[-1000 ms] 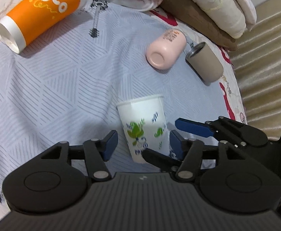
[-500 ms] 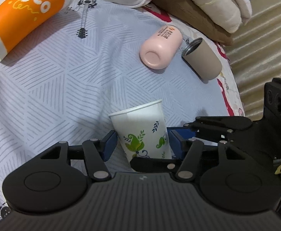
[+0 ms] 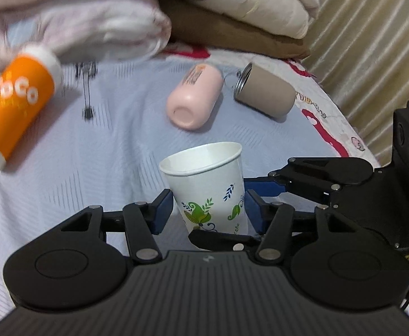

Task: Flip cup upright
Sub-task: 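Lift and rotate the white paper cup upright with the right gripper, then set the cup down on the cloth and open the right gripper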

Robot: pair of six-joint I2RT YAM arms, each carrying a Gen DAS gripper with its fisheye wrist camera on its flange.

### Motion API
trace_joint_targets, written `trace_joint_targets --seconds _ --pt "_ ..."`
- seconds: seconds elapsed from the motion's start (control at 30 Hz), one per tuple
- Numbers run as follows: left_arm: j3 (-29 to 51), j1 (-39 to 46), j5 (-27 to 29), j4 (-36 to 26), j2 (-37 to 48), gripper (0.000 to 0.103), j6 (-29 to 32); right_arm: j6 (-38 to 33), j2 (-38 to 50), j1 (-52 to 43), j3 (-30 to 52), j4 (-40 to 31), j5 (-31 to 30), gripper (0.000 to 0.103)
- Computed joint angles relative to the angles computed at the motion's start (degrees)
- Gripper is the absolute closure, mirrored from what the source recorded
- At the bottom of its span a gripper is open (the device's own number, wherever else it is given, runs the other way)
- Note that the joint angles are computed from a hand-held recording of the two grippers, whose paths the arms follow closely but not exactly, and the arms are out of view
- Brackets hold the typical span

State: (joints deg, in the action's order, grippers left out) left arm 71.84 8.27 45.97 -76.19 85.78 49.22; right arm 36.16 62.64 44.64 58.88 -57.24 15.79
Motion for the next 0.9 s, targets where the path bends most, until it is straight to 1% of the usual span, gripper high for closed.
trace_joint_targets --seconds 0.13,0.2,0.3,0.4,0.47,0.57,0.63,0.8,0.9 --pt "-3.89 0.85 1.52 6.29 -5.65 0.048 1.16 -0.07 -1.06 5.87 -3.93 5.42 11.06 0.038" --pt "-5.16 1.27 2.17 7.85 -6.94 0.048 1.72 -0.16 -0.19 7.87 -5.53 7.77 15.36 0.038" --pt "-7.46 1.54 2.8 11.4 -8.61 0.048 1.77 -2.8 0.18 8.96 -9.46 13.72 19.99 0.038" --pt "-8.64 2.3 4.73 13.01 -8.8 0.048 1.99 -5.51 0.74 9.83 -11.88 17.68 24.07 0.038" --pt "-9.02 2.14 5.34 13.59 -8.23 0.048 1.12 -6.08 0.81 9.3 -12.76 19.13 24.18 0.038" --pt "-10.72 1.5 5.03 16.31 -8.67 0.048 -0.15 -8.12 0.35 7.32 -14.55 21.96 22.67 0.038" --pt "-11.95 0.97 4.35 18.18 -9.2 0.048 -1.01 -8.44 0.77 6.75 -14.79 22.47 22.04 0.038" --pt "-13.18 -0.02 3.51 20.47 -8.32 0.048 -3.16 -6.31 0.41 5.98 -16.19 23.04 19.71 0.038" --pt "-13.92 0.19 3.65 20.88 -8.38 0.048 -2.73 -5.13 -0.01 5.77 -16.69 23.41 19.02 0.038"
